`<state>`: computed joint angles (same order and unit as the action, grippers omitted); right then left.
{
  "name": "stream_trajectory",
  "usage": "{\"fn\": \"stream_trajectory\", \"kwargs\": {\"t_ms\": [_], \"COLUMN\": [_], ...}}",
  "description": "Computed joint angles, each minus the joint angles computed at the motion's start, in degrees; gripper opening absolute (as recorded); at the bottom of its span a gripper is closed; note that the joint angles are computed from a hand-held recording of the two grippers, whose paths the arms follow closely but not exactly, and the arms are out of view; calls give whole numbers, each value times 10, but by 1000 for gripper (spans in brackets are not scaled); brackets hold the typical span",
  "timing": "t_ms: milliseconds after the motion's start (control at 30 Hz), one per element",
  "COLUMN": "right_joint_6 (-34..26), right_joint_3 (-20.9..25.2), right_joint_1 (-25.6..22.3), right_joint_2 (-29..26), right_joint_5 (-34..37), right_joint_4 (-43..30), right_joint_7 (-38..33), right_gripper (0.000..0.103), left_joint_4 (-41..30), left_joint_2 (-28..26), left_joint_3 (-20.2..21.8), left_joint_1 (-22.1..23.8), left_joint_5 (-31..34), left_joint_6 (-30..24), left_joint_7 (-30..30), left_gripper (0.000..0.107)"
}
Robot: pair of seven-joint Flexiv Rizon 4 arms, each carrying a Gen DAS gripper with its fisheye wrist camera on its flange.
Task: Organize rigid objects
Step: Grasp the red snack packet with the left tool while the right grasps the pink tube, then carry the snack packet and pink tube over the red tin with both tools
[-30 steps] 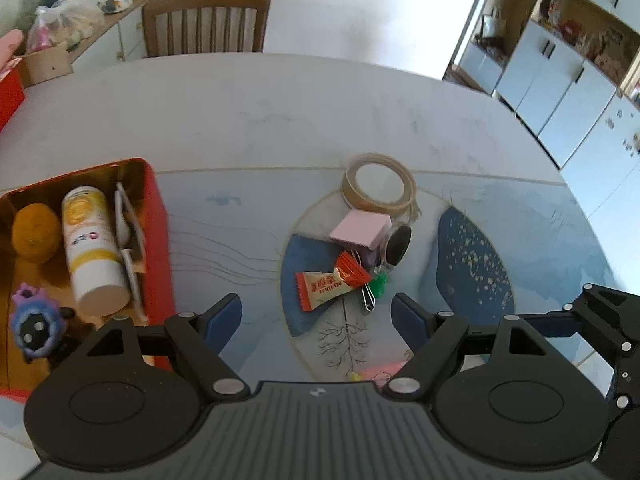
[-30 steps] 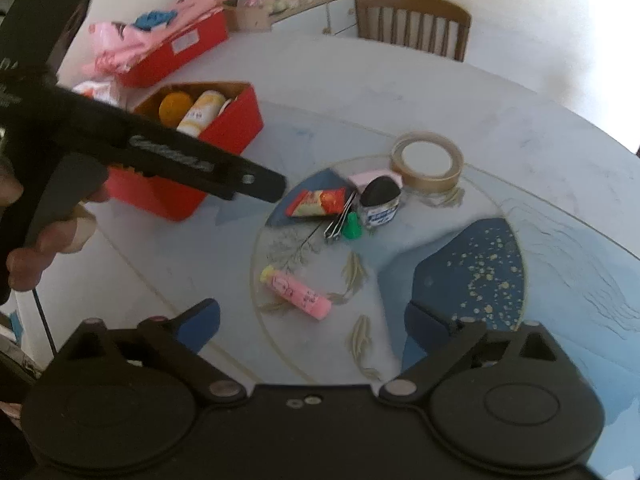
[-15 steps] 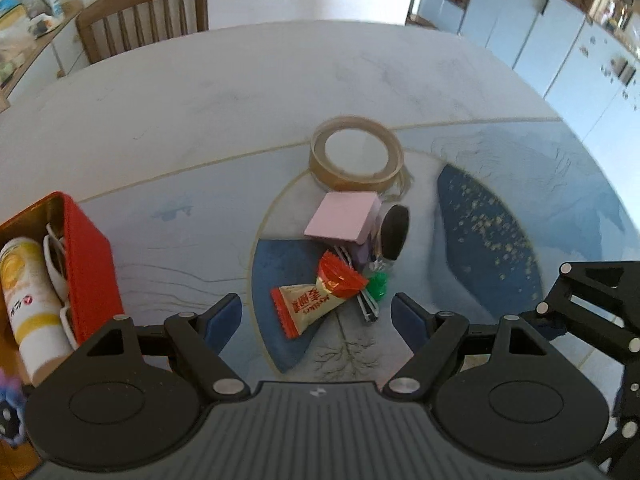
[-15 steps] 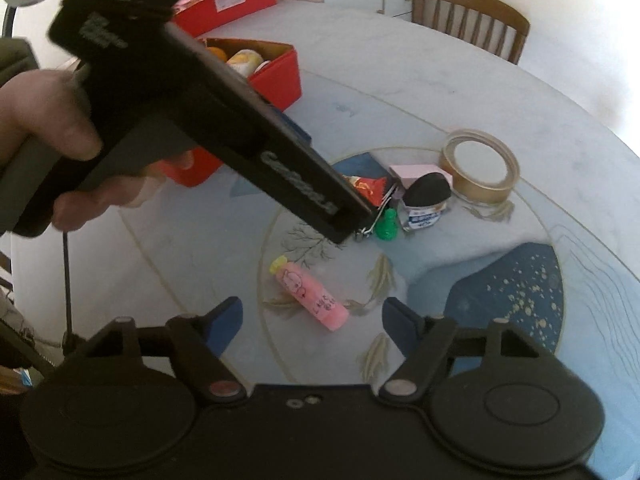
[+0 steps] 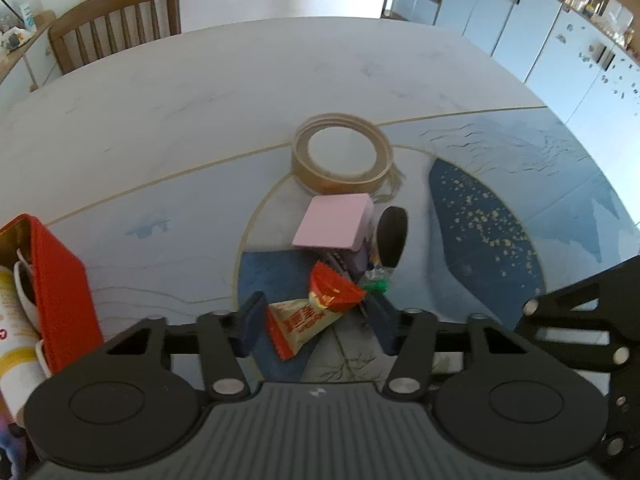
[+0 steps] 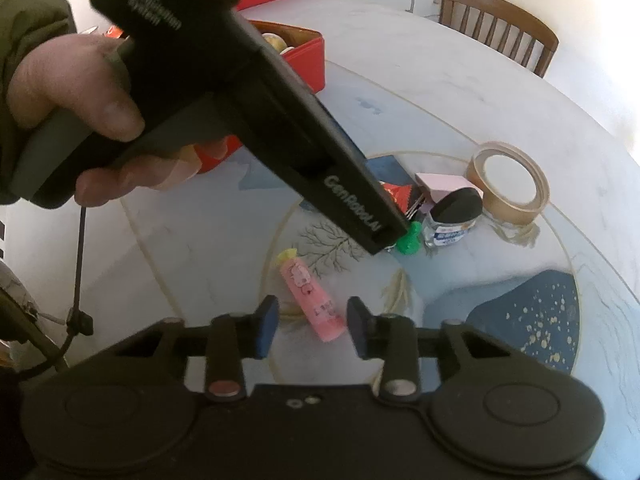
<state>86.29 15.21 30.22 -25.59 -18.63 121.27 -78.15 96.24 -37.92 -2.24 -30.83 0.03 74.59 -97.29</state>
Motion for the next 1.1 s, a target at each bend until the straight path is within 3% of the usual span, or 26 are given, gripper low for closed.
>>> {"fn": "stream_trajectory", "kwargs": {"t_ms": [133,200,367,633,933,1100], "right_joint_6": [7,14,32,55,72,86], "right_joint_3": [-16,-24,-56,-83,-64,-105], "right_joint_1": [14,20,46,61,34,72], "right_joint_2": [-1,-1,5,27,76,98], "right_joint_5": [-11,-15,-30,-18,5,-13], "right_joint_4": [6,11,27,53,80,93], "right_joint_7": [4,8,33,111,173,214], "right_gripper": [15,14,14,14,15,15], "left_joint_4": [4,11,-2,12,42,64], "left_joint_2": [-1,2,2,18,66,100], "left_joint_3": [-9,-14,40,57,66,63], "left_joint_1": [6,10,-32,-43,-50,-47], "left_joint_5": [-7,-14,14,44,71,93], "left_joint_6": [8,16,6,19,3,1], "left_joint_7": [2,0,-40,-97,-170,-205], "left_gripper": [42,30,18,17,17,17]}}
